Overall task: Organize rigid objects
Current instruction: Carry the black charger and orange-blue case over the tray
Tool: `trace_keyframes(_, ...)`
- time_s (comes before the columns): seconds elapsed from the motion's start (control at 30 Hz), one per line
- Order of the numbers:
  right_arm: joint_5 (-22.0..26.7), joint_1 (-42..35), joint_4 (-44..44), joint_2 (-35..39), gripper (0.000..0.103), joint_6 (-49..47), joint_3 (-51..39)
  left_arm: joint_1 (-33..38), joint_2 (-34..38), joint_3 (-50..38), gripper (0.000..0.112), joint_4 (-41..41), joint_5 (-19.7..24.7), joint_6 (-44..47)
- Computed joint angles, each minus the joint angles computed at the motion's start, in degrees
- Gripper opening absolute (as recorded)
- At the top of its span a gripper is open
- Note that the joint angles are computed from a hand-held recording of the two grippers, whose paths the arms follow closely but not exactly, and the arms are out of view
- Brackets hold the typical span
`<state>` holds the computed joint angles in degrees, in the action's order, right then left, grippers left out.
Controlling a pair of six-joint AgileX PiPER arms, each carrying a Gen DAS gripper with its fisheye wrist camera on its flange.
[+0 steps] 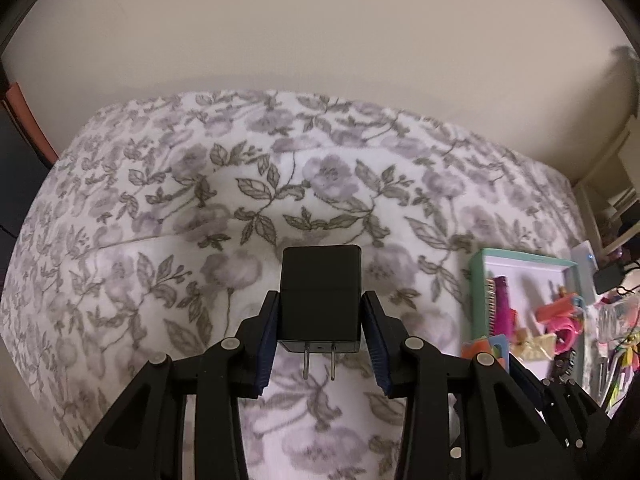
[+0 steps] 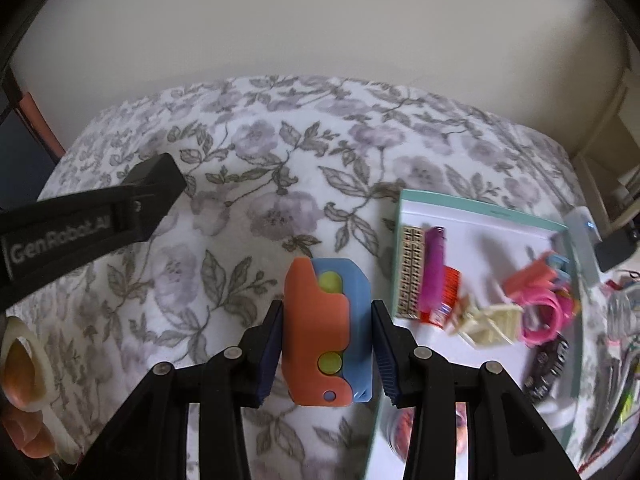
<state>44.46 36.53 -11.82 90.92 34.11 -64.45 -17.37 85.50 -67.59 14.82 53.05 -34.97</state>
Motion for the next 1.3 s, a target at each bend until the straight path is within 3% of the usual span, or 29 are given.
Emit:
trace_keyframes(0.33, 1.76, -1.4, 0.75, -12.8, 0.044, 2.64, 6.92, -10.31, -11.34, 2.77, 0.042, 6.21, 3.8, -9.6)
trace_keyframes(0.57, 3.22, -3.7, 1.83, -20.66, 0.044, 4.26, 11.46, -19.52, -14.82, 5.23, 0.042, 10.42, 6.17, -16.89)
trace_keyframes(0.8, 4.73, -13.0, 7.94, -25.53, 0.044, -1.74, 16.19, -27.83, -12.12, 6.32, 0.042, 12.03, 6.46, -21.33)
trace_keyframes(0.97, 6.39, -17.02, 4.29, -24.6, 0.044, -2.16, 18.33, -34.05, -5.89, 5.57, 0.042, 14.42, 7.28, -22.25)
trace_keyframes(1.1, 5.55, -22.82, 7.36, -23.81, 0.044, -7.13, 20.11, -34.82, -3.2, 4.79, 0.042, 12.42, 5.89, -20.34)
trace_keyframes(1.3, 6.0, -26.17, 4.73, -22.9, 0.044, -7.34, 20.62, -34.72, -0.65, 4.18, 0.042, 7.27, 2.52, -16.29)
